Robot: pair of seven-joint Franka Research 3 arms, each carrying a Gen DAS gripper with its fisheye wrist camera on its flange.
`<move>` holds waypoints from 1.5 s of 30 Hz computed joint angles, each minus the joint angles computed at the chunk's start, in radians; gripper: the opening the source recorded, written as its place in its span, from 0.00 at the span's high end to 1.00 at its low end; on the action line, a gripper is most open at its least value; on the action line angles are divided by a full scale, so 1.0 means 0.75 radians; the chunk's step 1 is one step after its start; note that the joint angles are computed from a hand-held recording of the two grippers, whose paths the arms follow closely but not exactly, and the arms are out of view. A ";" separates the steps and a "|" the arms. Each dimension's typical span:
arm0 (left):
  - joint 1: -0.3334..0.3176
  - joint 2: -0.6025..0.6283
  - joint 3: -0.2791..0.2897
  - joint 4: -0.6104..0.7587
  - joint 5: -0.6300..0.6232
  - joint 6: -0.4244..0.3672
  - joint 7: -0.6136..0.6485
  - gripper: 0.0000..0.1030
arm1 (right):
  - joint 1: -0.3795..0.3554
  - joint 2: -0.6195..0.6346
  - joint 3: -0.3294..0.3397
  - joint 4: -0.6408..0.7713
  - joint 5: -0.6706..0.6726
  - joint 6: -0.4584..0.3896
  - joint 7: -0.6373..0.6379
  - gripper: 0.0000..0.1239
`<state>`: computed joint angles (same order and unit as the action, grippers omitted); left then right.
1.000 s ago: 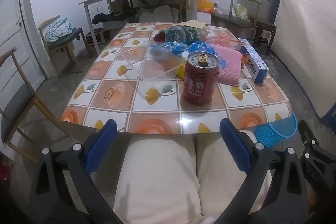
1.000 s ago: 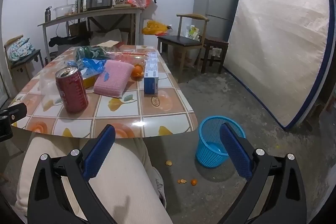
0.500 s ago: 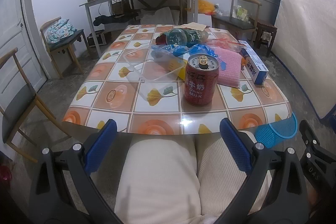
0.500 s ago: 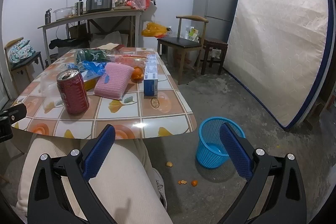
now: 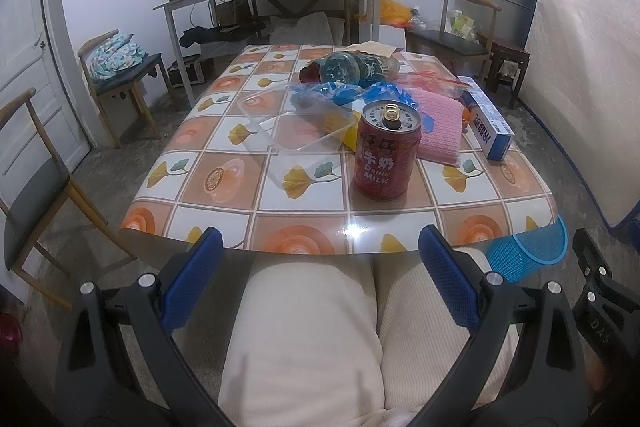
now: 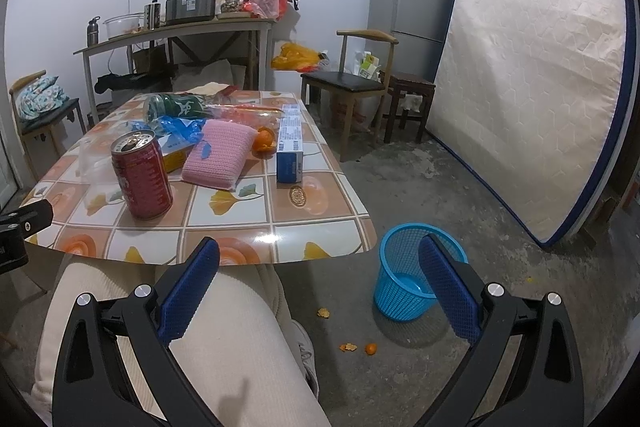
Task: Collect trash
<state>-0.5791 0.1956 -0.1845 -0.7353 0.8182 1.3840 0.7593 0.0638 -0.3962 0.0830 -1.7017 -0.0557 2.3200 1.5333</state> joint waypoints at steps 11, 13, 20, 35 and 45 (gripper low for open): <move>0.044 -0.047 -0.030 -0.080 -0.015 0.019 -0.025 0.08 | 0.003 -0.003 -0.001 -0.002 0.000 -0.001 0.001 0.22; 0.049 -0.053 -0.033 -0.089 -0.017 0.021 -0.027 0.08 | 0.001 0.000 0.001 -0.002 -0.003 0.003 0.003 0.22; 0.054 -0.053 -0.039 -0.090 -0.017 0.022 -0.027 0.08 | 0.002 0.000 0.000 0.000 -0.002 -0.001 0.005 0.22; 0.051 -0.045 -0.038 -0.076 -0.015 0.017 -0.021 0.08 | 0.003 -0.003 0.000 -0.001 0.002 -0.006 0.006 0.22; 0.052 -0.048 -0.037 -0.080 -0.017 0.020 -0.023 0.08 | 0.002 -0.005 0.001 -0.005 0.001 0.000 0.011 0.22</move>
